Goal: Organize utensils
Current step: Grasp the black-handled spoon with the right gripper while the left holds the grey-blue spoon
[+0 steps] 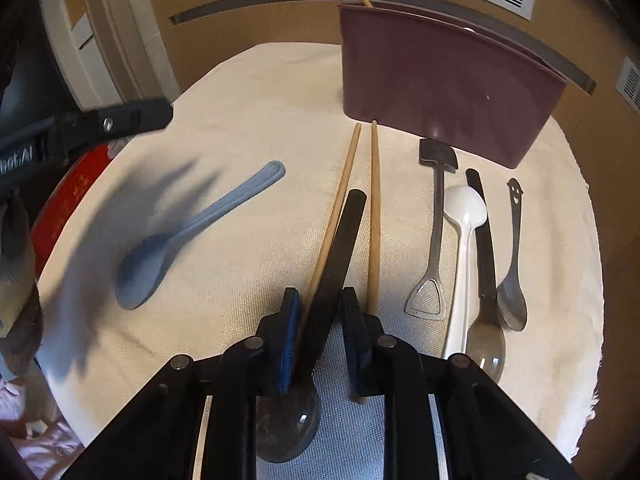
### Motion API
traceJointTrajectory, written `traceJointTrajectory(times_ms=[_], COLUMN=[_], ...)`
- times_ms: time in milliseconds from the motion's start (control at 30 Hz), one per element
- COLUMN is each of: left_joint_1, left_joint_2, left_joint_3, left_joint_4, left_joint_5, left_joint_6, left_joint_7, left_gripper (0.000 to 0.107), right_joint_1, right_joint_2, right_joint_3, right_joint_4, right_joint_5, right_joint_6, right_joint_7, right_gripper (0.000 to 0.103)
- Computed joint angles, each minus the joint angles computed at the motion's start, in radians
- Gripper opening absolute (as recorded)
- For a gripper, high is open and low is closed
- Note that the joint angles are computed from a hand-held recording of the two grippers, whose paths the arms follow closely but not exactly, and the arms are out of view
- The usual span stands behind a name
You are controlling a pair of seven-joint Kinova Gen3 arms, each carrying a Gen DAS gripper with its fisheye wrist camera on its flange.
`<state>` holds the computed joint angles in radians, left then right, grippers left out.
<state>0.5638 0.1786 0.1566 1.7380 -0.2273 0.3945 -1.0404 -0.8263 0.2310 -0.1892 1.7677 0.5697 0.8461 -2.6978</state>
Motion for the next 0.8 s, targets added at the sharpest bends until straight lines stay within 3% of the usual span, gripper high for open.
traceJointTrajectory(times_ms=[133,233,300,433,500,533,567,667,700,767,800], left_joint_1=[-0.064,-0.137,-0.104,0.053,0.058,0.064,0.057,0.014,0.027,0.046,0.056], left_joint_2=[-0.032,-0.053,-0.044,0.026,0.071,0.097,0.125,0.202,0.221,0.246,0.257], left_joint_3=[0.039,0.122,0.117,0.038,0.057,0.053,0.055,0.067,0.054,0.045,0.042], left_joint_4=[0.060,0.103,0.092,-0.028,-0.099,-0.137,-0.176,-0.291,-0.327,-0.388,-0.418], left_joint_5=[0.143,0.217,0.187,0.026,-0.018,-0.017,0.000,0.097,0.104,0.104,0.104], left_joint_6=[0.004,-0.004,0.025,0.186,0.267,0.308,0.348,0.470,0.511,0.592,0.633], left_joint_7=[-0.135,-0.231,-0.246,-0.179,-0.181,-0.205,-0.242,-0.344,-0.380,-0.406,-0.408], left_gripper=[0.052,0.057,0.057,0.057,0.053,0.046,0.038,0.027,0.026,0.012,0.012], right_joint_1=[0.057,0.059,0.065,0.090,0.099,0.102,0.111,0.116,0.117,0.116,0.118], right_joint_2=[-0.055,-0.112,-0.149,-0.201,-0.217,-0.224,-0.224,-0.240,-0.239,-0.245,-0.255], right_joint_3=[-0.006,-0.011,-0.027,-0.070,-0.089,-0.100,-0.104,-0.126,-0.133,-0.143,-0.146], right_joint_4=[0.042,0.090,0.115,0.146,0.156,0.161,0.162,0.175,0.180,0.187,0.201], right_joint_5=[-0.088,-0.055,-0.024,0.020,0.049,0.060,0.065,0.089,0.101,0.121,0.131], right_joint_6=[-0.037,-0.047,-0.045,-0.028,-0.006,0.001,-0.003,0.007,0.005,0.006,-0.004], right_joint_7=[0.051,-0.020,-0.065,-0.129,-0.156,-0.169,-0.168,-0.190,-0.206,-0.234,-0.254], right_gripper=[0.010,0.010,0.010,0.010,0.010,0.010,0.010,0.010,0.010,0.010,0.010])
